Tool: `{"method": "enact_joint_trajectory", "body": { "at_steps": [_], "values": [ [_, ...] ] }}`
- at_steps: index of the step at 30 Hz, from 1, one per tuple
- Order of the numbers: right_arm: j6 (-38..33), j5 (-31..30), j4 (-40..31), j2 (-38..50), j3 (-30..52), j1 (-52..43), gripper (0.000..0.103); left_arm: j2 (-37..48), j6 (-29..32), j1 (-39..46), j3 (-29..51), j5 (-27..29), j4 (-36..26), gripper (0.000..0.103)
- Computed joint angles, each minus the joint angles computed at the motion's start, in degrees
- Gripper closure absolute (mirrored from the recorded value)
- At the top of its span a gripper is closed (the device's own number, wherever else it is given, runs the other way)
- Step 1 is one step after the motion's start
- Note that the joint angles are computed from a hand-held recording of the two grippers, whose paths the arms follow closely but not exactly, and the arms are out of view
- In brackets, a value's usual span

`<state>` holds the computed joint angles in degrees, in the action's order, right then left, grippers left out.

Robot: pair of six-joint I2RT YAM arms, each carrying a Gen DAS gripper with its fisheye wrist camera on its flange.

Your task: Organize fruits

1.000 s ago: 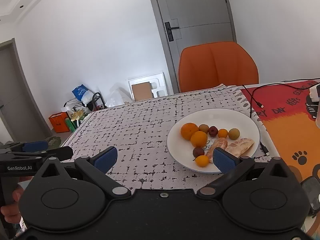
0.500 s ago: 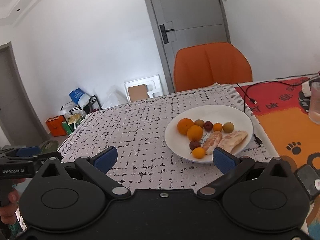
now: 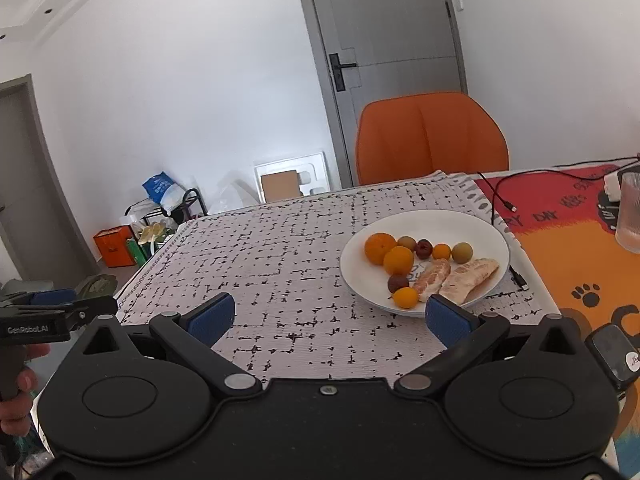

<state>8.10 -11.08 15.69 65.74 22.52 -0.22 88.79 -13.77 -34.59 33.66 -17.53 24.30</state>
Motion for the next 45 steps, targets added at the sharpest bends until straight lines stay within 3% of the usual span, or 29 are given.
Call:
{"method": "enact_joint_trajectory", "body": {
  "at_steps": [45],
  "values": [
    [0.55, -0.02, -1.49, -1.06, 0.13, 0.04, 0.0, -1.9, -0.34, 0.57, -1.14, 0.54, -1.6, 0.003]
  ]
}}
